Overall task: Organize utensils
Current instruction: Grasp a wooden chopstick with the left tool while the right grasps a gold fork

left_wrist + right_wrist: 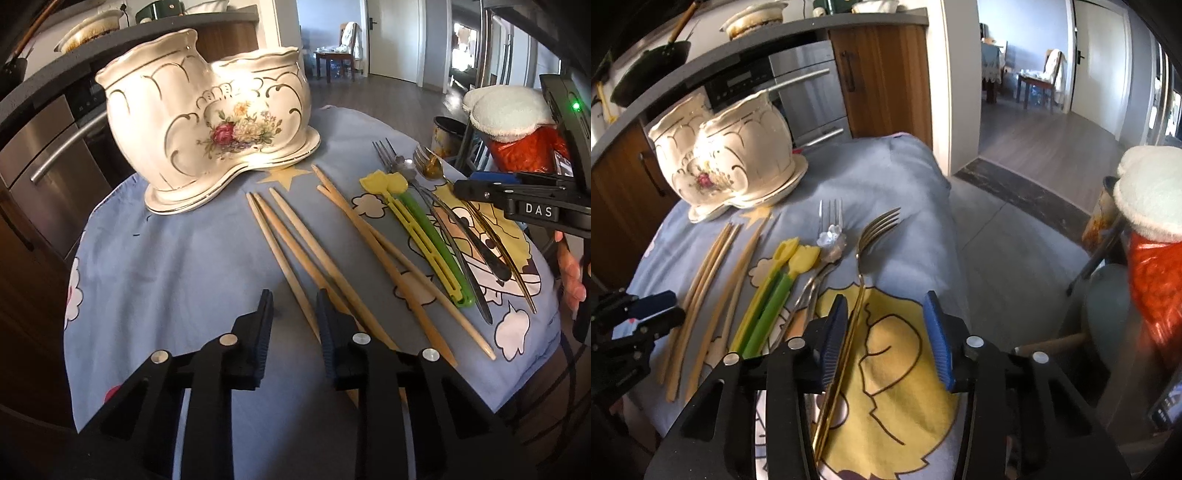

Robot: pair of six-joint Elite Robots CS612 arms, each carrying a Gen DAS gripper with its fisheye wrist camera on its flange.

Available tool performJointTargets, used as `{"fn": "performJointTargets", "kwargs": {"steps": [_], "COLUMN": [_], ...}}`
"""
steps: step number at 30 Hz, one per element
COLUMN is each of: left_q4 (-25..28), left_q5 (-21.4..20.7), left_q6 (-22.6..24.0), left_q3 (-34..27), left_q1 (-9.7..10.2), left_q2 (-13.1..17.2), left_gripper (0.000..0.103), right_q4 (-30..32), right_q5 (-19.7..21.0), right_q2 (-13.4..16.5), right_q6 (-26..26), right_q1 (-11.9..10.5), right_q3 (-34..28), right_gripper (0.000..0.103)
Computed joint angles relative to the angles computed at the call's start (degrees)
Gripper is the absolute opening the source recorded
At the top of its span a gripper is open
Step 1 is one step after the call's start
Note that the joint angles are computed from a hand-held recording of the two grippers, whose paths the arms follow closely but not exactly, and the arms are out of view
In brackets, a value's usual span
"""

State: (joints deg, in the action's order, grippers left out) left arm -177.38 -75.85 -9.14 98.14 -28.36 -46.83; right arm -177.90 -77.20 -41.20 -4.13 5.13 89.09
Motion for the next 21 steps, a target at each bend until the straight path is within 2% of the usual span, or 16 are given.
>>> {"fn": "performJointTargets", "kwargs": {"steps": [3,6,7,9,11,13,15,17,21], "left_q4": [2.34,4.25,4.78,4.54,3.91,3.92,3.68,2.68,-1.43], "left_q5": [1.13,0.24,0.14,-0.11,-0.60,-0.49,-0.77,-0.86,-1.46], "left_q6": [0.88,0.39,0.27,0.63,0.94,1.22,1.82,2.16,2.74], "left_q3": [-1.67,-3.20,-3.72,-3.89,-3.78,-3.85,-3.81,-3.15,-1.12], "left_q1": [0.13,0.67,0.82,0.98,1.17,1.21,1.46,1.65,2.03], "left_q2": [0.61,1.02,1.20,1.35,1.42,1.45,1.42,1.08,0.09], "left_gripper": [0.024,0.024,0.019,0.012,0.011,0.006,0.006,0.006,0.006], "right_q4": [1.44,1.94,1.77,0.67,0.89,-0.04,-1.47,-5.23,-14.13], "right_q5": [-0.78,-1.74,-2.41,-3.69,-2.46,-2.73,-2.61,-2.84,-0.17], "right_q2": [0.49,0.97,1.16,1.60,1.59,1.45,1.22,0.77,-0.35], "right_q6": [-0.45,-0.63,-1.09,-2.31,-2.47,-2.82,-2.99,-3.07,-1.92], "right_q1": [0.39,0.90,1.14,1.49,1.47,1.58,1.60,1.61,1.09], "right_q3": [-1.26,-2.29,-2.57,-2.91,-2.99,-2.57,-2.08,-0.88,2.03], "right_gripper": [0.037,0.036,0.034,0.021,0.007,0.007,0.006,0.006,0.006]}}
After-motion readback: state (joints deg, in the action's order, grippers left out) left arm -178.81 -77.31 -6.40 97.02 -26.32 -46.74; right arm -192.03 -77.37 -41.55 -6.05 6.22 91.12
